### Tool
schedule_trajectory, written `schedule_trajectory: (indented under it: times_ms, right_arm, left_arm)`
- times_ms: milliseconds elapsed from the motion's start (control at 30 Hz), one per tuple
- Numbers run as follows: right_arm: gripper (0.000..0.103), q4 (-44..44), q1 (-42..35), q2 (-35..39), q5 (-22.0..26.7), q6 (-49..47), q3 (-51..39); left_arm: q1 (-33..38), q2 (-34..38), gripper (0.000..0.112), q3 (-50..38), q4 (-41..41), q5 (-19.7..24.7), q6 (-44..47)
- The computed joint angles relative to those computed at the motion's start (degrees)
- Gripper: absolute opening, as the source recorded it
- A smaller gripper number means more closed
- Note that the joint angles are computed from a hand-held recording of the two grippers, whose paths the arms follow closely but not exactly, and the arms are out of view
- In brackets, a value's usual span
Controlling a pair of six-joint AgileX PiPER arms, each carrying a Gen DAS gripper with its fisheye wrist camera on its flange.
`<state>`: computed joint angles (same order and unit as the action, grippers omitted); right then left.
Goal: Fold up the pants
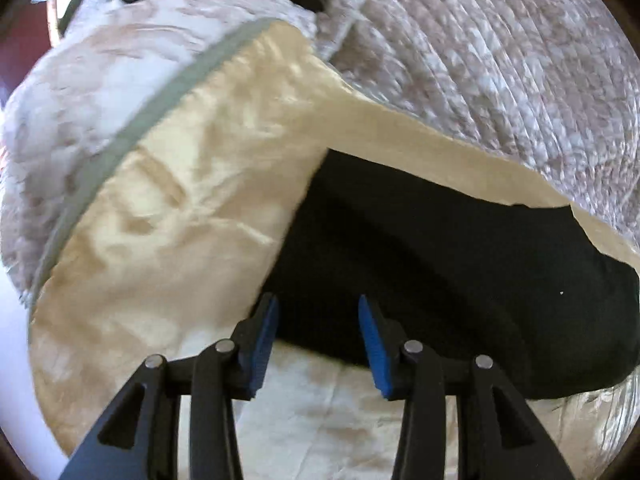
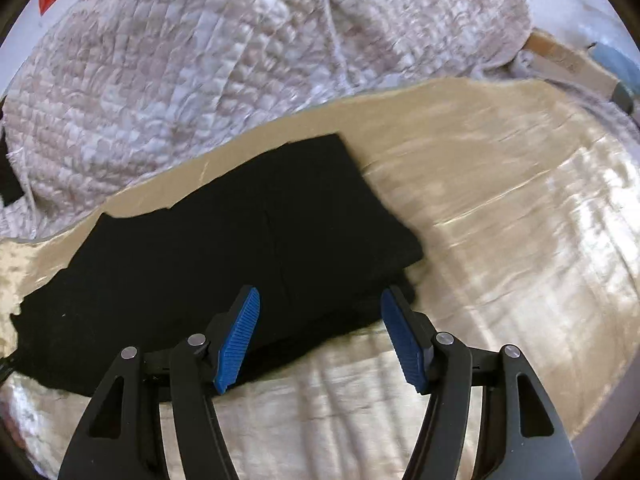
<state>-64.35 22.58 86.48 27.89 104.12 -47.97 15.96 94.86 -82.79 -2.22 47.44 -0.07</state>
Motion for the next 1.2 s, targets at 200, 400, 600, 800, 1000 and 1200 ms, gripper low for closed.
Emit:
schedule_trajectory:
  times_ms: [200,400,600,800,1000,1200]
  right_arm:
    - [0.063,-5.04,1.94,-2.13,-2.76,4.91,2.26]
    - [0.063,-6.87,2.72,-0.27,-4.65,6.95,0.63]
    - [0.063,-8.67,2.93,0.72,-5.61,9.04,0.13]
    - [0.063,-7.99,2.47,1.89,-6.26,8.02,-0.86]
    - [0.063,-3.67,2.99,2.21,-1.43,4.62,-1.21]
    - [0.063,2.95,0.88,2.47,-0.40,0.58,-1.04]
  left_arm:
    - [3.68,-5.94,0.045,6.81,-11.21,-3.62,5.96]
    - [3.84,-2.85,0.045,5.24,-18.54,-3.79,11.83]
    - [1.85,1.78,0.036,2.43,-15.20,-5.79,8.22]
    - [-1.54,0.93,0.007,3.47,-3.84,-10.14,-2.92]
    - [-2.80,-5.07,0.008,9.01,6.21,-12.52,-10.12]
    - [-1.34,-3.89,0.021,6.64,6.02,-7.74,-10.25]
